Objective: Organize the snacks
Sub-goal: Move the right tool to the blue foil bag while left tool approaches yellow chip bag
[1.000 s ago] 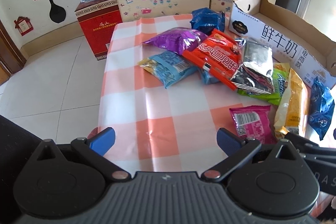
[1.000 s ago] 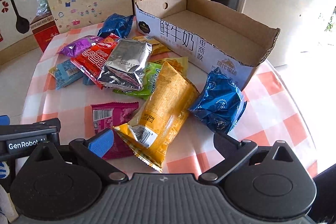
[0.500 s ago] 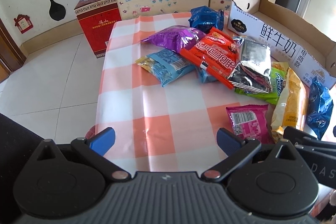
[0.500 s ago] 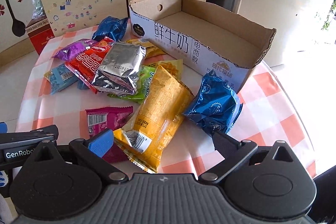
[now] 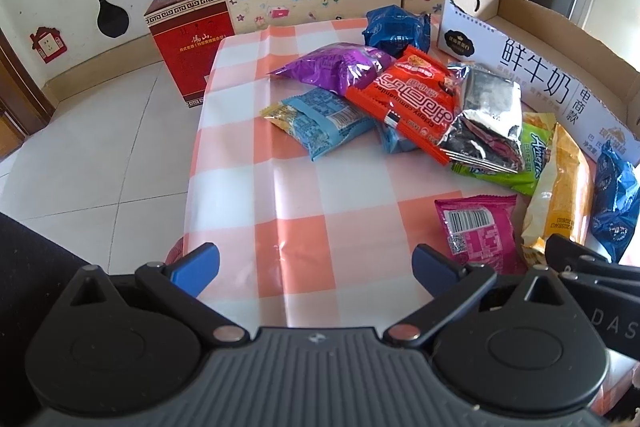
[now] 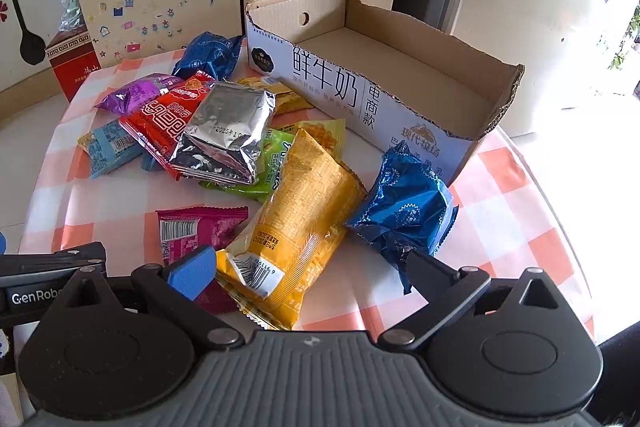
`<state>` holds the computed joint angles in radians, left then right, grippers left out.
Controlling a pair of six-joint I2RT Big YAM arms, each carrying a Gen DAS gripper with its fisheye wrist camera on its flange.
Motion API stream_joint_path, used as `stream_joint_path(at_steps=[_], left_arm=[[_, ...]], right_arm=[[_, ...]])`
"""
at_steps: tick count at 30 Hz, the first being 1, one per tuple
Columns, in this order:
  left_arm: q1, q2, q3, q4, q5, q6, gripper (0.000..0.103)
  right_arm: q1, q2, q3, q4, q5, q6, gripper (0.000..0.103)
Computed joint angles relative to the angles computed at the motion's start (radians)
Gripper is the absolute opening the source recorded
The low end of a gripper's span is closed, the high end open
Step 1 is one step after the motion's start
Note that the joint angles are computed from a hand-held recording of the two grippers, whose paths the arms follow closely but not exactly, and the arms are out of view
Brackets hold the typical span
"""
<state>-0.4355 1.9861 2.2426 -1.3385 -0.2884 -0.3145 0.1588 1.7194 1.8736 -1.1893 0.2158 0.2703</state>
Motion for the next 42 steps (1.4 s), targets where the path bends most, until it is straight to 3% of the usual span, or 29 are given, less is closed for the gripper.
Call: stream_joint_path(at_steps=[31, 42], left_arm=[[-0.001, 0.013, 0.019, -0.029, -0.005, -0.016, 0.100], [0.004, -0.004, 0.005, -0.004, 0.049, -0.028, 0.101]], right_arm=[[-0.003, -0.002, -0.011, 0.007, -0.007, 0.002, 0.103], [-0.029, -0.026, -0.011, -0.002, -0.100, -0.019, 0.103]])
